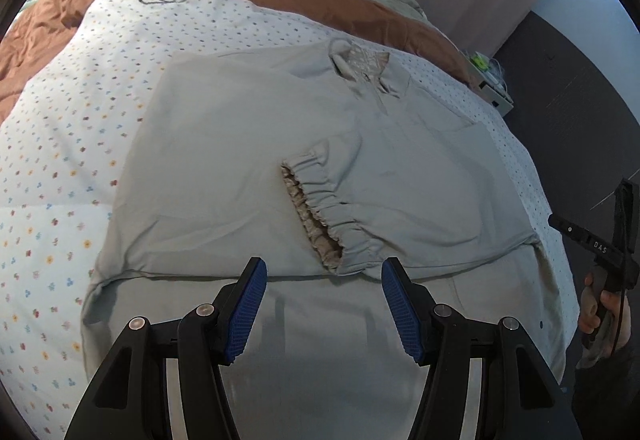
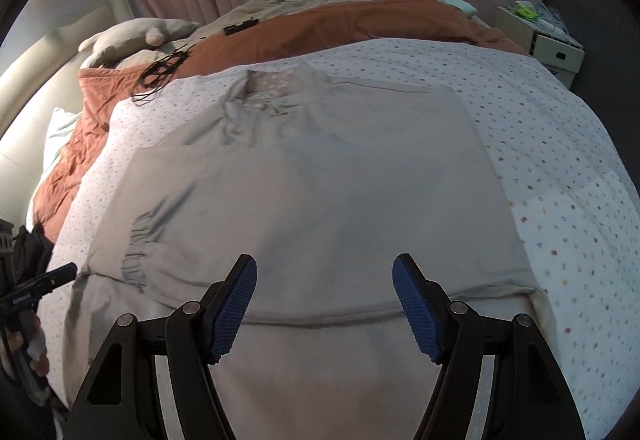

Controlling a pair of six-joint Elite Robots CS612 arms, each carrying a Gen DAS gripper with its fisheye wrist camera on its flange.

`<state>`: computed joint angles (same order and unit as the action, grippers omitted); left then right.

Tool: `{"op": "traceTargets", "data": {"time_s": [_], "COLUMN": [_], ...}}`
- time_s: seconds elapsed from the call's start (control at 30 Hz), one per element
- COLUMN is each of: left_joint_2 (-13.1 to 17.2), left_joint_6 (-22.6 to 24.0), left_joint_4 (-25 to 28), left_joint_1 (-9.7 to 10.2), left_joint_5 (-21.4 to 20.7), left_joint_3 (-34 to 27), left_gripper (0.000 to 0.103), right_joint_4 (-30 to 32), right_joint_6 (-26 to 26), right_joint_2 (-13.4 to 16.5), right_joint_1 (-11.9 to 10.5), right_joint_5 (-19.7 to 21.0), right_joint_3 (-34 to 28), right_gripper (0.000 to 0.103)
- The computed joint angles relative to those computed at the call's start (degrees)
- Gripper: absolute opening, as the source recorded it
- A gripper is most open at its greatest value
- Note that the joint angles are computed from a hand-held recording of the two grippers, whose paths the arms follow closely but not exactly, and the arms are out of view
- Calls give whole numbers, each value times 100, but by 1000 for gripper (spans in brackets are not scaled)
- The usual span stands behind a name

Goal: Fold large clothes

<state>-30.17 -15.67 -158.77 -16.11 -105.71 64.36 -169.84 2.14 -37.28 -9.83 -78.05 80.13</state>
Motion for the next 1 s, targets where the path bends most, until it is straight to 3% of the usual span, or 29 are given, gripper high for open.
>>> {"op": "traceTargets", "data": {"time_s": [0.33, 0.43, 0.57, 0.63, 0.8, 1.0], "left_joint_2": [645, 796, 846, 888, 944, 991], "left_joint_6": [-81, -145, 88, 169, 182, 45], "left_joint_4": [1339, 1647, 1609, 1587, 1546, 1891], "left_joint_1": [-137, -161, -232, -237, -259, -225], "left_joint_5": [158, 214, 548, 574, 946, 755], "left_joint_3": [-1187, -1453, -1533, -1602, -1712, -1875], "left_gripper": [61, 61, 46, 31, 28, 37], "right_joint_4": [211, 365, 650, 671, 652, 669], "right_joint_6": [224, 217, 208, 201, 236, 472], "right_joint_2": [104, 170, 283, 319, 406, 460], "right_joint_1": [-435, -510, -583, -590, -562, -556], "right_joint_5": [-828, -925, -813, -806, -813, -946], "right_joint_3": [129, 100, -19, -35, -163, -233], "right_gripper": [70, 64, 37, 34, 33, 32]}}
